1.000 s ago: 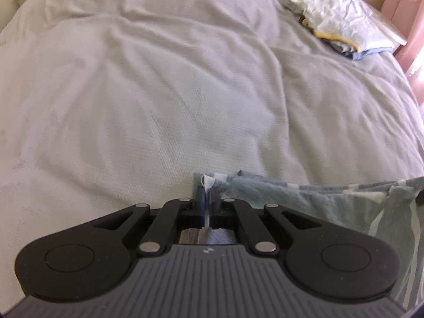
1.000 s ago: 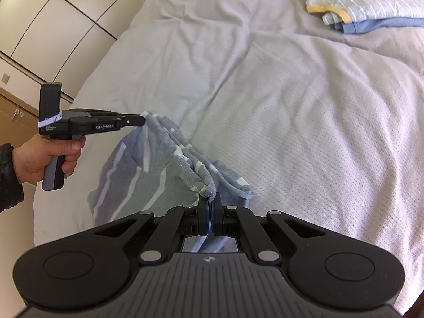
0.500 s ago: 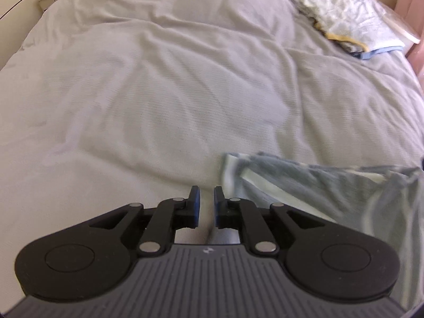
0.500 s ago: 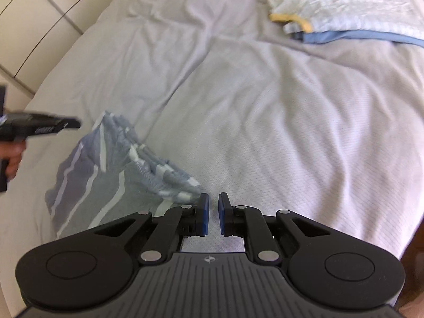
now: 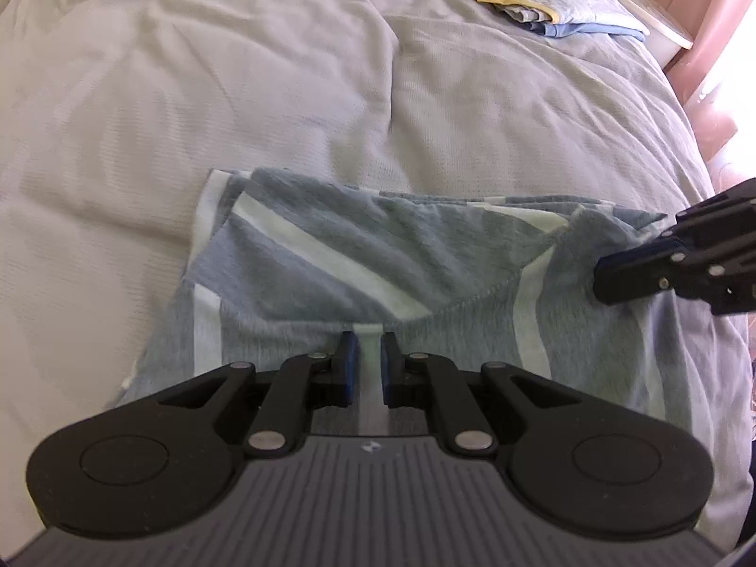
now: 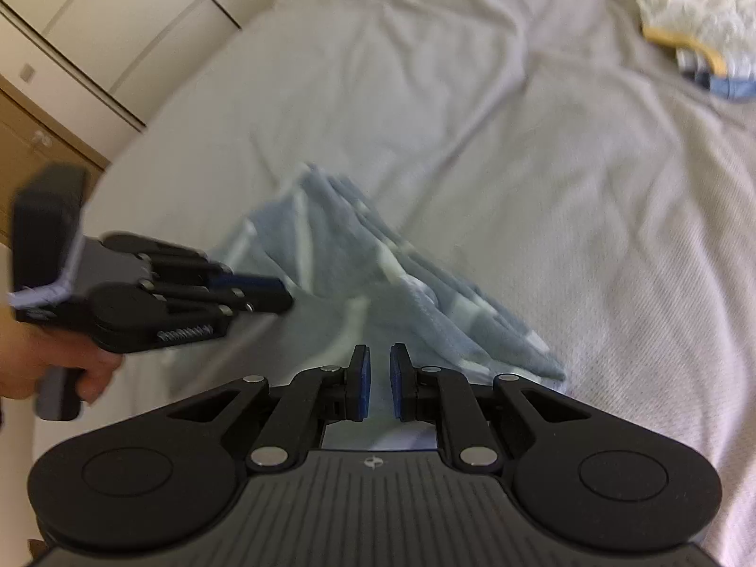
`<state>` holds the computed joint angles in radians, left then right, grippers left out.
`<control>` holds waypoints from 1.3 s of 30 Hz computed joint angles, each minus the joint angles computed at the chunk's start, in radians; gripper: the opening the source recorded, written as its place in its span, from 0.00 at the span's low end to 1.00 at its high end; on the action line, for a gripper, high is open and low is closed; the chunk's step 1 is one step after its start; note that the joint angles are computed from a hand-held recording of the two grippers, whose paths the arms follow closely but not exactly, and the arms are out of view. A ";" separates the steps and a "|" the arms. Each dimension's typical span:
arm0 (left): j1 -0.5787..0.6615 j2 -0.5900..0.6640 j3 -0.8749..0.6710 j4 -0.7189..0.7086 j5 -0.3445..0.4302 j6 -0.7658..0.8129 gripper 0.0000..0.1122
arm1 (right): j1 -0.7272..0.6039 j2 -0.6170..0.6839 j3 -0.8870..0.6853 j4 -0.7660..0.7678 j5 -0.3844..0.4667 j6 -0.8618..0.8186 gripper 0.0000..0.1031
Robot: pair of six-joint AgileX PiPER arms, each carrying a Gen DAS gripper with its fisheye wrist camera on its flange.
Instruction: Fold clothes
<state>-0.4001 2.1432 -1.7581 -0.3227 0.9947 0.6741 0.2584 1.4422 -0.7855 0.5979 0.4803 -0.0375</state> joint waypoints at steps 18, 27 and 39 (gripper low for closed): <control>0.022 -0.030 -0.024 -0.116 0.064 0.066 0.08 | 0.012 -0.139 0.031 -0.093 0.064 0.074 0.16; -0.052 0.133 -0.183 -0.134 0.051 0.013 0.10 | -0.074 0.069 -0.011 0.092 -0.042 -0.233 0.13; 0.036 -0.005 -0.013 -0.005 -0.023 -0.057 0.10 | 0.012 -0.184 0.095 -0.138 0.051 0.003 0.24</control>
<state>-0.3644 2.1385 -1.7708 -0.3280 0.9712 0.6174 0.2704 1.2583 -0.6902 0.4595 0.5309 -0.0346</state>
